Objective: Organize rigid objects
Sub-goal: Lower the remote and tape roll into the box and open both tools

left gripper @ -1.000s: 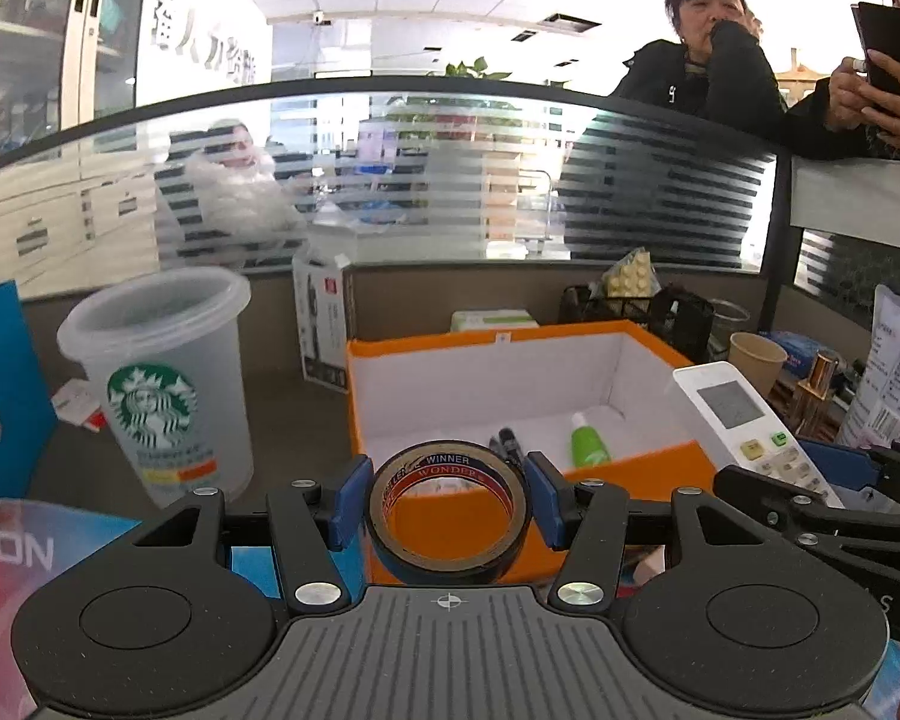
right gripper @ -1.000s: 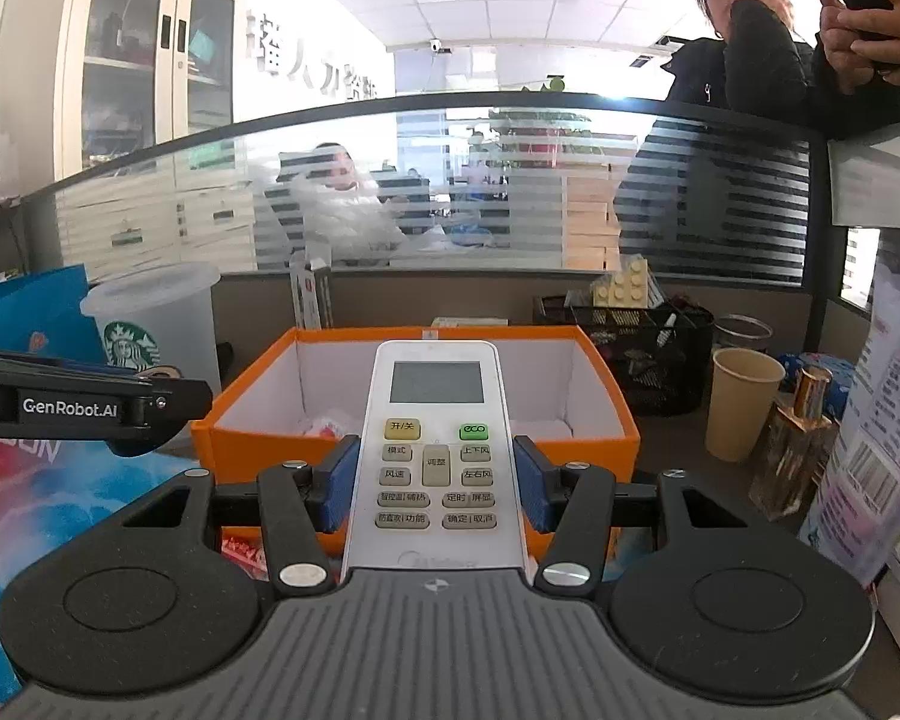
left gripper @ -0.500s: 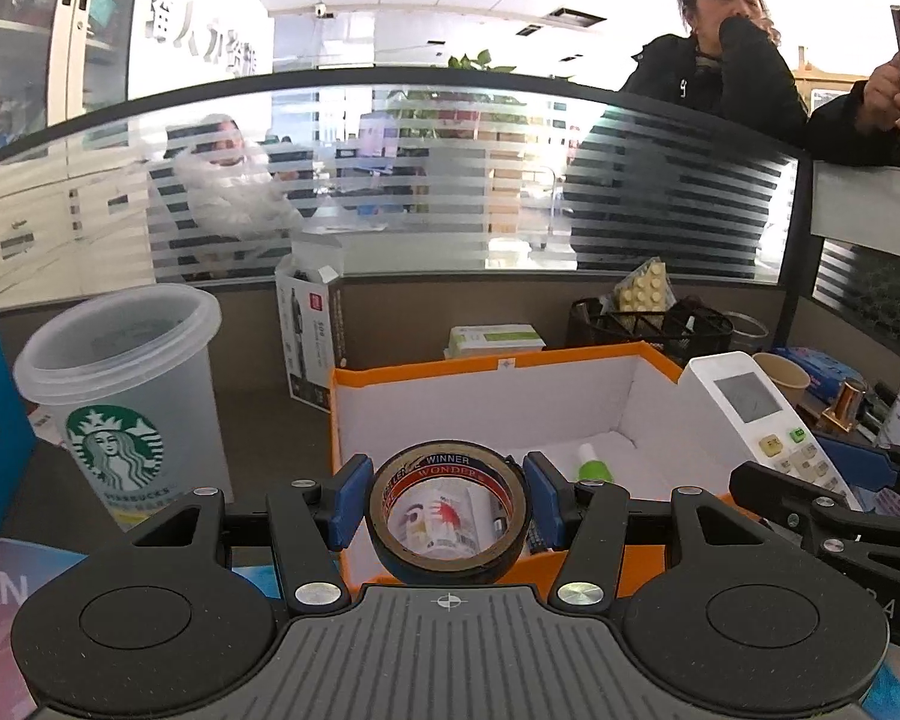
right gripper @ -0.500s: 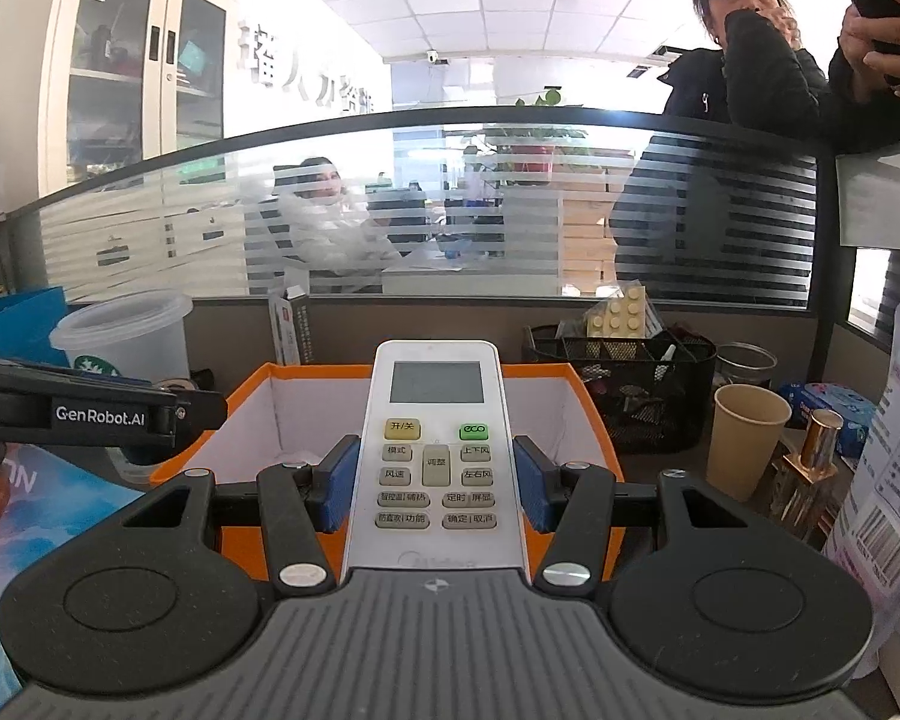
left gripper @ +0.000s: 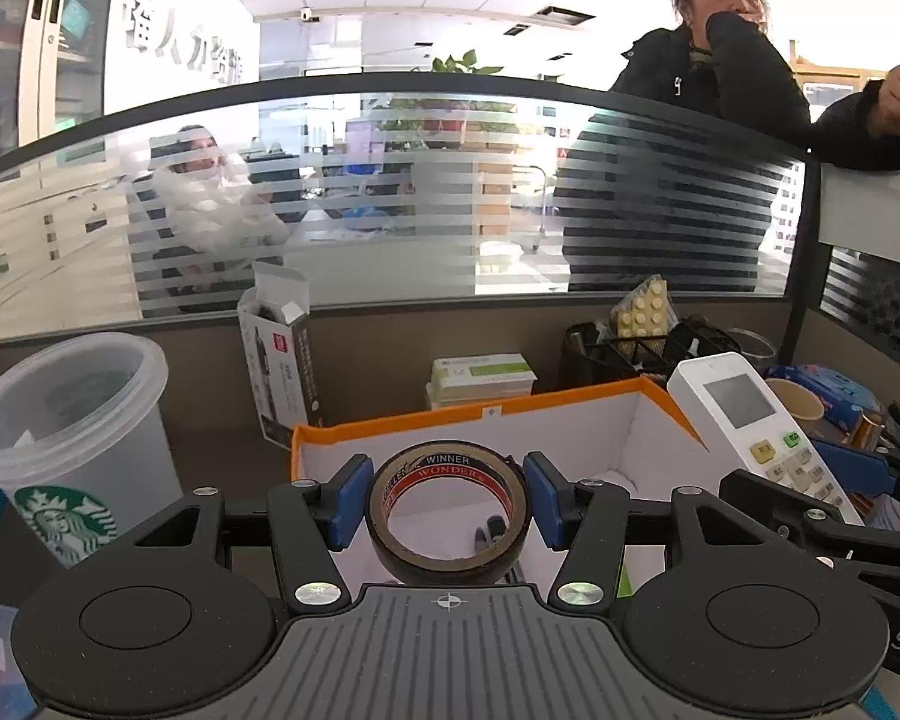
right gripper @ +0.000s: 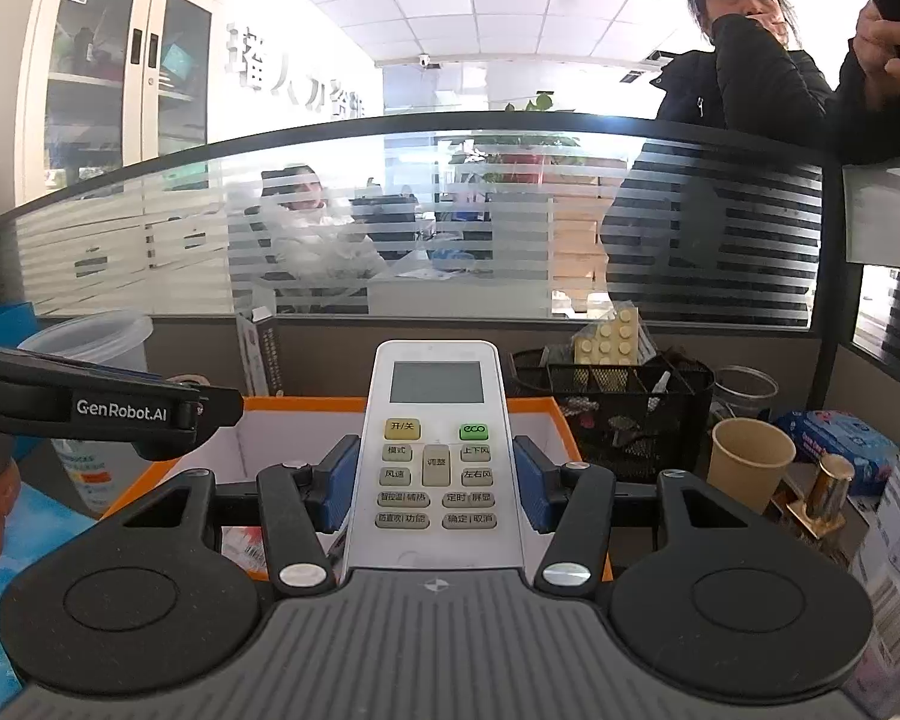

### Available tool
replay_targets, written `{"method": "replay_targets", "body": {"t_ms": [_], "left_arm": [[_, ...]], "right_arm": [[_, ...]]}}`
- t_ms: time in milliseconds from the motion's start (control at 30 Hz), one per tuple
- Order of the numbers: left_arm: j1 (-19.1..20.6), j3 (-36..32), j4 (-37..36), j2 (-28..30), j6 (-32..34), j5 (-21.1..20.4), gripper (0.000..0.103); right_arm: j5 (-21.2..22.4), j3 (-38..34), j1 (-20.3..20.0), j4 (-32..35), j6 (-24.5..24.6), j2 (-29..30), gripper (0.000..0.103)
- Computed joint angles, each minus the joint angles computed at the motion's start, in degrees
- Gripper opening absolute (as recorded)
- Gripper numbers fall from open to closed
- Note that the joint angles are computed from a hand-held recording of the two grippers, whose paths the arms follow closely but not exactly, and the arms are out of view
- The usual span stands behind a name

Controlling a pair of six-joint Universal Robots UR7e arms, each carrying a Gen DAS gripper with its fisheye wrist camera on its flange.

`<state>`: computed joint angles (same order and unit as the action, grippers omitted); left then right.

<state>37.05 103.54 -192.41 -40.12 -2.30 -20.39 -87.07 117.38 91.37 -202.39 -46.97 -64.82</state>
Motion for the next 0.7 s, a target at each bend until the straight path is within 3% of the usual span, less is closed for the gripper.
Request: {"method": "replay_targets", "body": {"t_ms": [300, 500, 700], "left_arm": [[2.48, -3.98, 5.13, 1.33, -0.71, -0.93, 0.053], [5.22, -6.5, 15.7, 1.26, -7.38, -3.7, 0.053], [7.18, -8.02, 20.94, 1.49, -11.0, -5.38, 0.053]], "right_arm": [[-0.76, -4.82, 0.41, 4.07, 0.42, 2.31, 0.05], [-3.63, -9.68, 0.81, 9.14, 0.59, 5.02, 0.05], [-6.26, -12.63, 0.96, 10.75, -0.15, 7.79, 0.05]]}}
